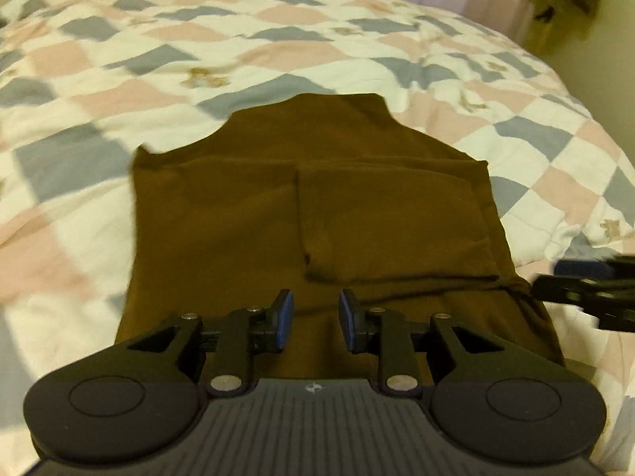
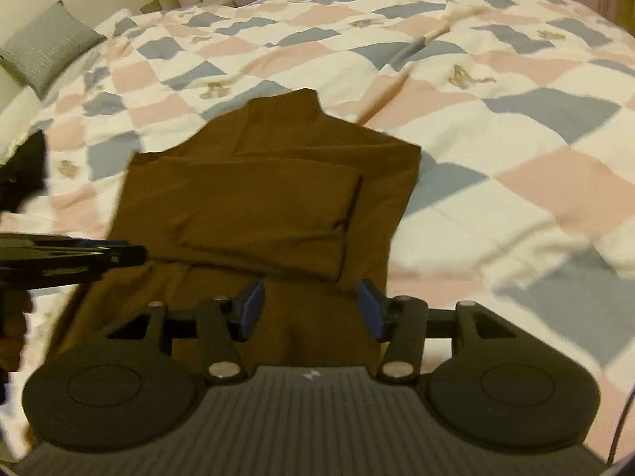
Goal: Fold clothes
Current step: 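Release the folded side with the right gripper and smooth the shirt, then grasp the brown shirt hem with both grippers and lift it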
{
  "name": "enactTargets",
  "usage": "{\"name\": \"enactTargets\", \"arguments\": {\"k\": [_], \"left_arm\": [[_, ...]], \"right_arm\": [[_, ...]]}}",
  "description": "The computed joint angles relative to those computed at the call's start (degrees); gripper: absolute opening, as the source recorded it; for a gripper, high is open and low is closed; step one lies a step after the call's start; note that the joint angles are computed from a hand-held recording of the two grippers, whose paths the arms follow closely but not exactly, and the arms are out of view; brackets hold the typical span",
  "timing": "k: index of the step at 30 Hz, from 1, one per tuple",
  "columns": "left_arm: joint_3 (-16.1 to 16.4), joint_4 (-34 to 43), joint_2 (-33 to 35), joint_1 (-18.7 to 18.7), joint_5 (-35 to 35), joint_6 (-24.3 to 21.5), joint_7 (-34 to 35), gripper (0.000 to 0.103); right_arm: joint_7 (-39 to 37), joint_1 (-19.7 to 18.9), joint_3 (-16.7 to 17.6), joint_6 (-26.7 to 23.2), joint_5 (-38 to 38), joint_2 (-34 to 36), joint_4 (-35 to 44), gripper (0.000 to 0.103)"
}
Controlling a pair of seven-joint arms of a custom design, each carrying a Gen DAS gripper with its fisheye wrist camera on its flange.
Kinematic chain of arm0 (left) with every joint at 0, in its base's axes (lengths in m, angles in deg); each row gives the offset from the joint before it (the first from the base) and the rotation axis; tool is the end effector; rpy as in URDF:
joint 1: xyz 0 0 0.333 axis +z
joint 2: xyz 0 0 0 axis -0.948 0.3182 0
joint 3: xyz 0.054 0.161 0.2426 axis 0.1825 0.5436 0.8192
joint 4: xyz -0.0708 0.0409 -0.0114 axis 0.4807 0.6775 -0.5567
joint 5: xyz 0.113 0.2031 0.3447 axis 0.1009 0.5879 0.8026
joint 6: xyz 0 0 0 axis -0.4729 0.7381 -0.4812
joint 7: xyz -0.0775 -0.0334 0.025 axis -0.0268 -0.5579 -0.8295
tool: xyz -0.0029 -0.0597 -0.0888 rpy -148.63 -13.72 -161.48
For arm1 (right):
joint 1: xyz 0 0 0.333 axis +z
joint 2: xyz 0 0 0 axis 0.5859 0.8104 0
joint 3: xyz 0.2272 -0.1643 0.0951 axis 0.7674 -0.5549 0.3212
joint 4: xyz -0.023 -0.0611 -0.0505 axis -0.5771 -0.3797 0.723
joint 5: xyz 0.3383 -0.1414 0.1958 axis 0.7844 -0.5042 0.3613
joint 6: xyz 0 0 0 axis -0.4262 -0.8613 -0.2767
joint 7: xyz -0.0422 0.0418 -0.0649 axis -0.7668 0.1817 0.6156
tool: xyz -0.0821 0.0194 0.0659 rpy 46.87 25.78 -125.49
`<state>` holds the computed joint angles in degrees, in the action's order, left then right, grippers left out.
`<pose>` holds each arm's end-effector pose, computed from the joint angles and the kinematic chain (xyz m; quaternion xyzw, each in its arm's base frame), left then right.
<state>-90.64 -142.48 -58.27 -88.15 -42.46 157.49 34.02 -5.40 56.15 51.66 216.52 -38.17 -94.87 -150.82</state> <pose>0.3984 -0.2488 0.4136 -0.7252 0.6355 -0.2181 0.1506 0.4424 0.1622 0.4325 -0.7644 0.5664 -0.0595 0.3021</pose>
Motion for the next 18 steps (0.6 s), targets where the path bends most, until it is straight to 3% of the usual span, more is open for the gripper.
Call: {"name": "enactTargets", "arguments": {"k": [5, 10, 14, 18], "left_arm": [[1.5, -3.0, -7.0, -2.6, -6.1, -9.6, -1.7, 0.027], [3.6, -6.9, -12.7, -1.9, -5.5, -12.2, 2.4, 0.027], [7.1, -8.8, -15.5, -0.7, -8.4, -14.7, 6.6, 0.027], [6.9, -12.9, -24.0, -1.2, -7.5, -17.5, 12.7, 0.027]], "right_arm": [[5.2, -1.9, 2.3, -9.0, -5.9, -14.2, -4.1, 0.066], [10.5, -2.3, 5.7, -16.3, -11.1, -28.0, -6.4, 0.072], [11.2, 0.5, 7.8, -16.8, -13.3, -35.2, -7.4, 0.082], [12.0, 1.1, 10.3, -18.6, -16.9, -37.7, -9.6, 0.083]]}}
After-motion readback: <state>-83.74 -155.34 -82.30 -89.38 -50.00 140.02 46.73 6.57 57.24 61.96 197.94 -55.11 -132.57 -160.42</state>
